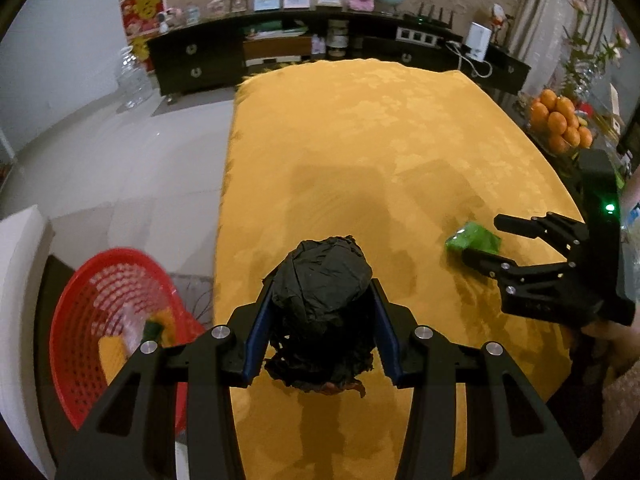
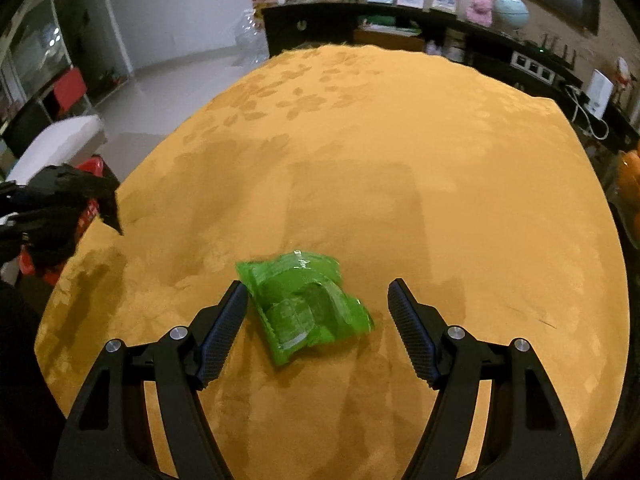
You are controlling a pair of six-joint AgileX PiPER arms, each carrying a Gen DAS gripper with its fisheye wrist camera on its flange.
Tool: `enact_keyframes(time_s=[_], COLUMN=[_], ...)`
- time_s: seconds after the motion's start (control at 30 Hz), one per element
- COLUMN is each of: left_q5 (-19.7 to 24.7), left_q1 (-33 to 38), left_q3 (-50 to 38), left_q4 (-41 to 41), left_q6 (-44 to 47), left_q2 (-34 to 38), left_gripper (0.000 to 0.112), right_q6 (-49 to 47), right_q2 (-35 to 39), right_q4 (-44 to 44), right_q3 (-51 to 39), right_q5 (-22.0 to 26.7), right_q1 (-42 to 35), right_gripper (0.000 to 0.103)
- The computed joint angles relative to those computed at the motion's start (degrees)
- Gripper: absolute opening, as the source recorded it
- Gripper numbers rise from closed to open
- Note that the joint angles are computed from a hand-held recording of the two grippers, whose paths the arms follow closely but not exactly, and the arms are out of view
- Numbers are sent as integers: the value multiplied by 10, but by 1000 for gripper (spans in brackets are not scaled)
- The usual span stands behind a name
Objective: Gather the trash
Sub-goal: 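Grasp the black plastic bag with the left tool while the right tool grasps the green packet, then carry the black bag and green packet over the red wastebasket with both tools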
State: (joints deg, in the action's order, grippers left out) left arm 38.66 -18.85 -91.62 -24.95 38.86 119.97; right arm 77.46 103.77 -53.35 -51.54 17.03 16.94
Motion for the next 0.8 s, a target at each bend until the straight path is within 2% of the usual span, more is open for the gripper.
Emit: enact_keyframes(time_s=[0.13,0.3,0.47,0.8], left_q5=[-4,-5,-8,-18], left_q1=[14,24,30,41], left_q3=[14,18,24,36], left_q4=[-1,-2,-9,-30], left_q6=[-2,-6,-1,17], left_q2=[-5,-8,-13,-38], left_gripper=[44,44,44,44], right_q6=[-27,-34,-46,0], right_q2=[20,20,14,-31], right_q4=[23,26,48,31], right_q3=[-15,-18,-15,-4], right_q5=[0,2,3,42], right_q1=[-2,-2,-7,20], right_gripper=[69,49,40,38])
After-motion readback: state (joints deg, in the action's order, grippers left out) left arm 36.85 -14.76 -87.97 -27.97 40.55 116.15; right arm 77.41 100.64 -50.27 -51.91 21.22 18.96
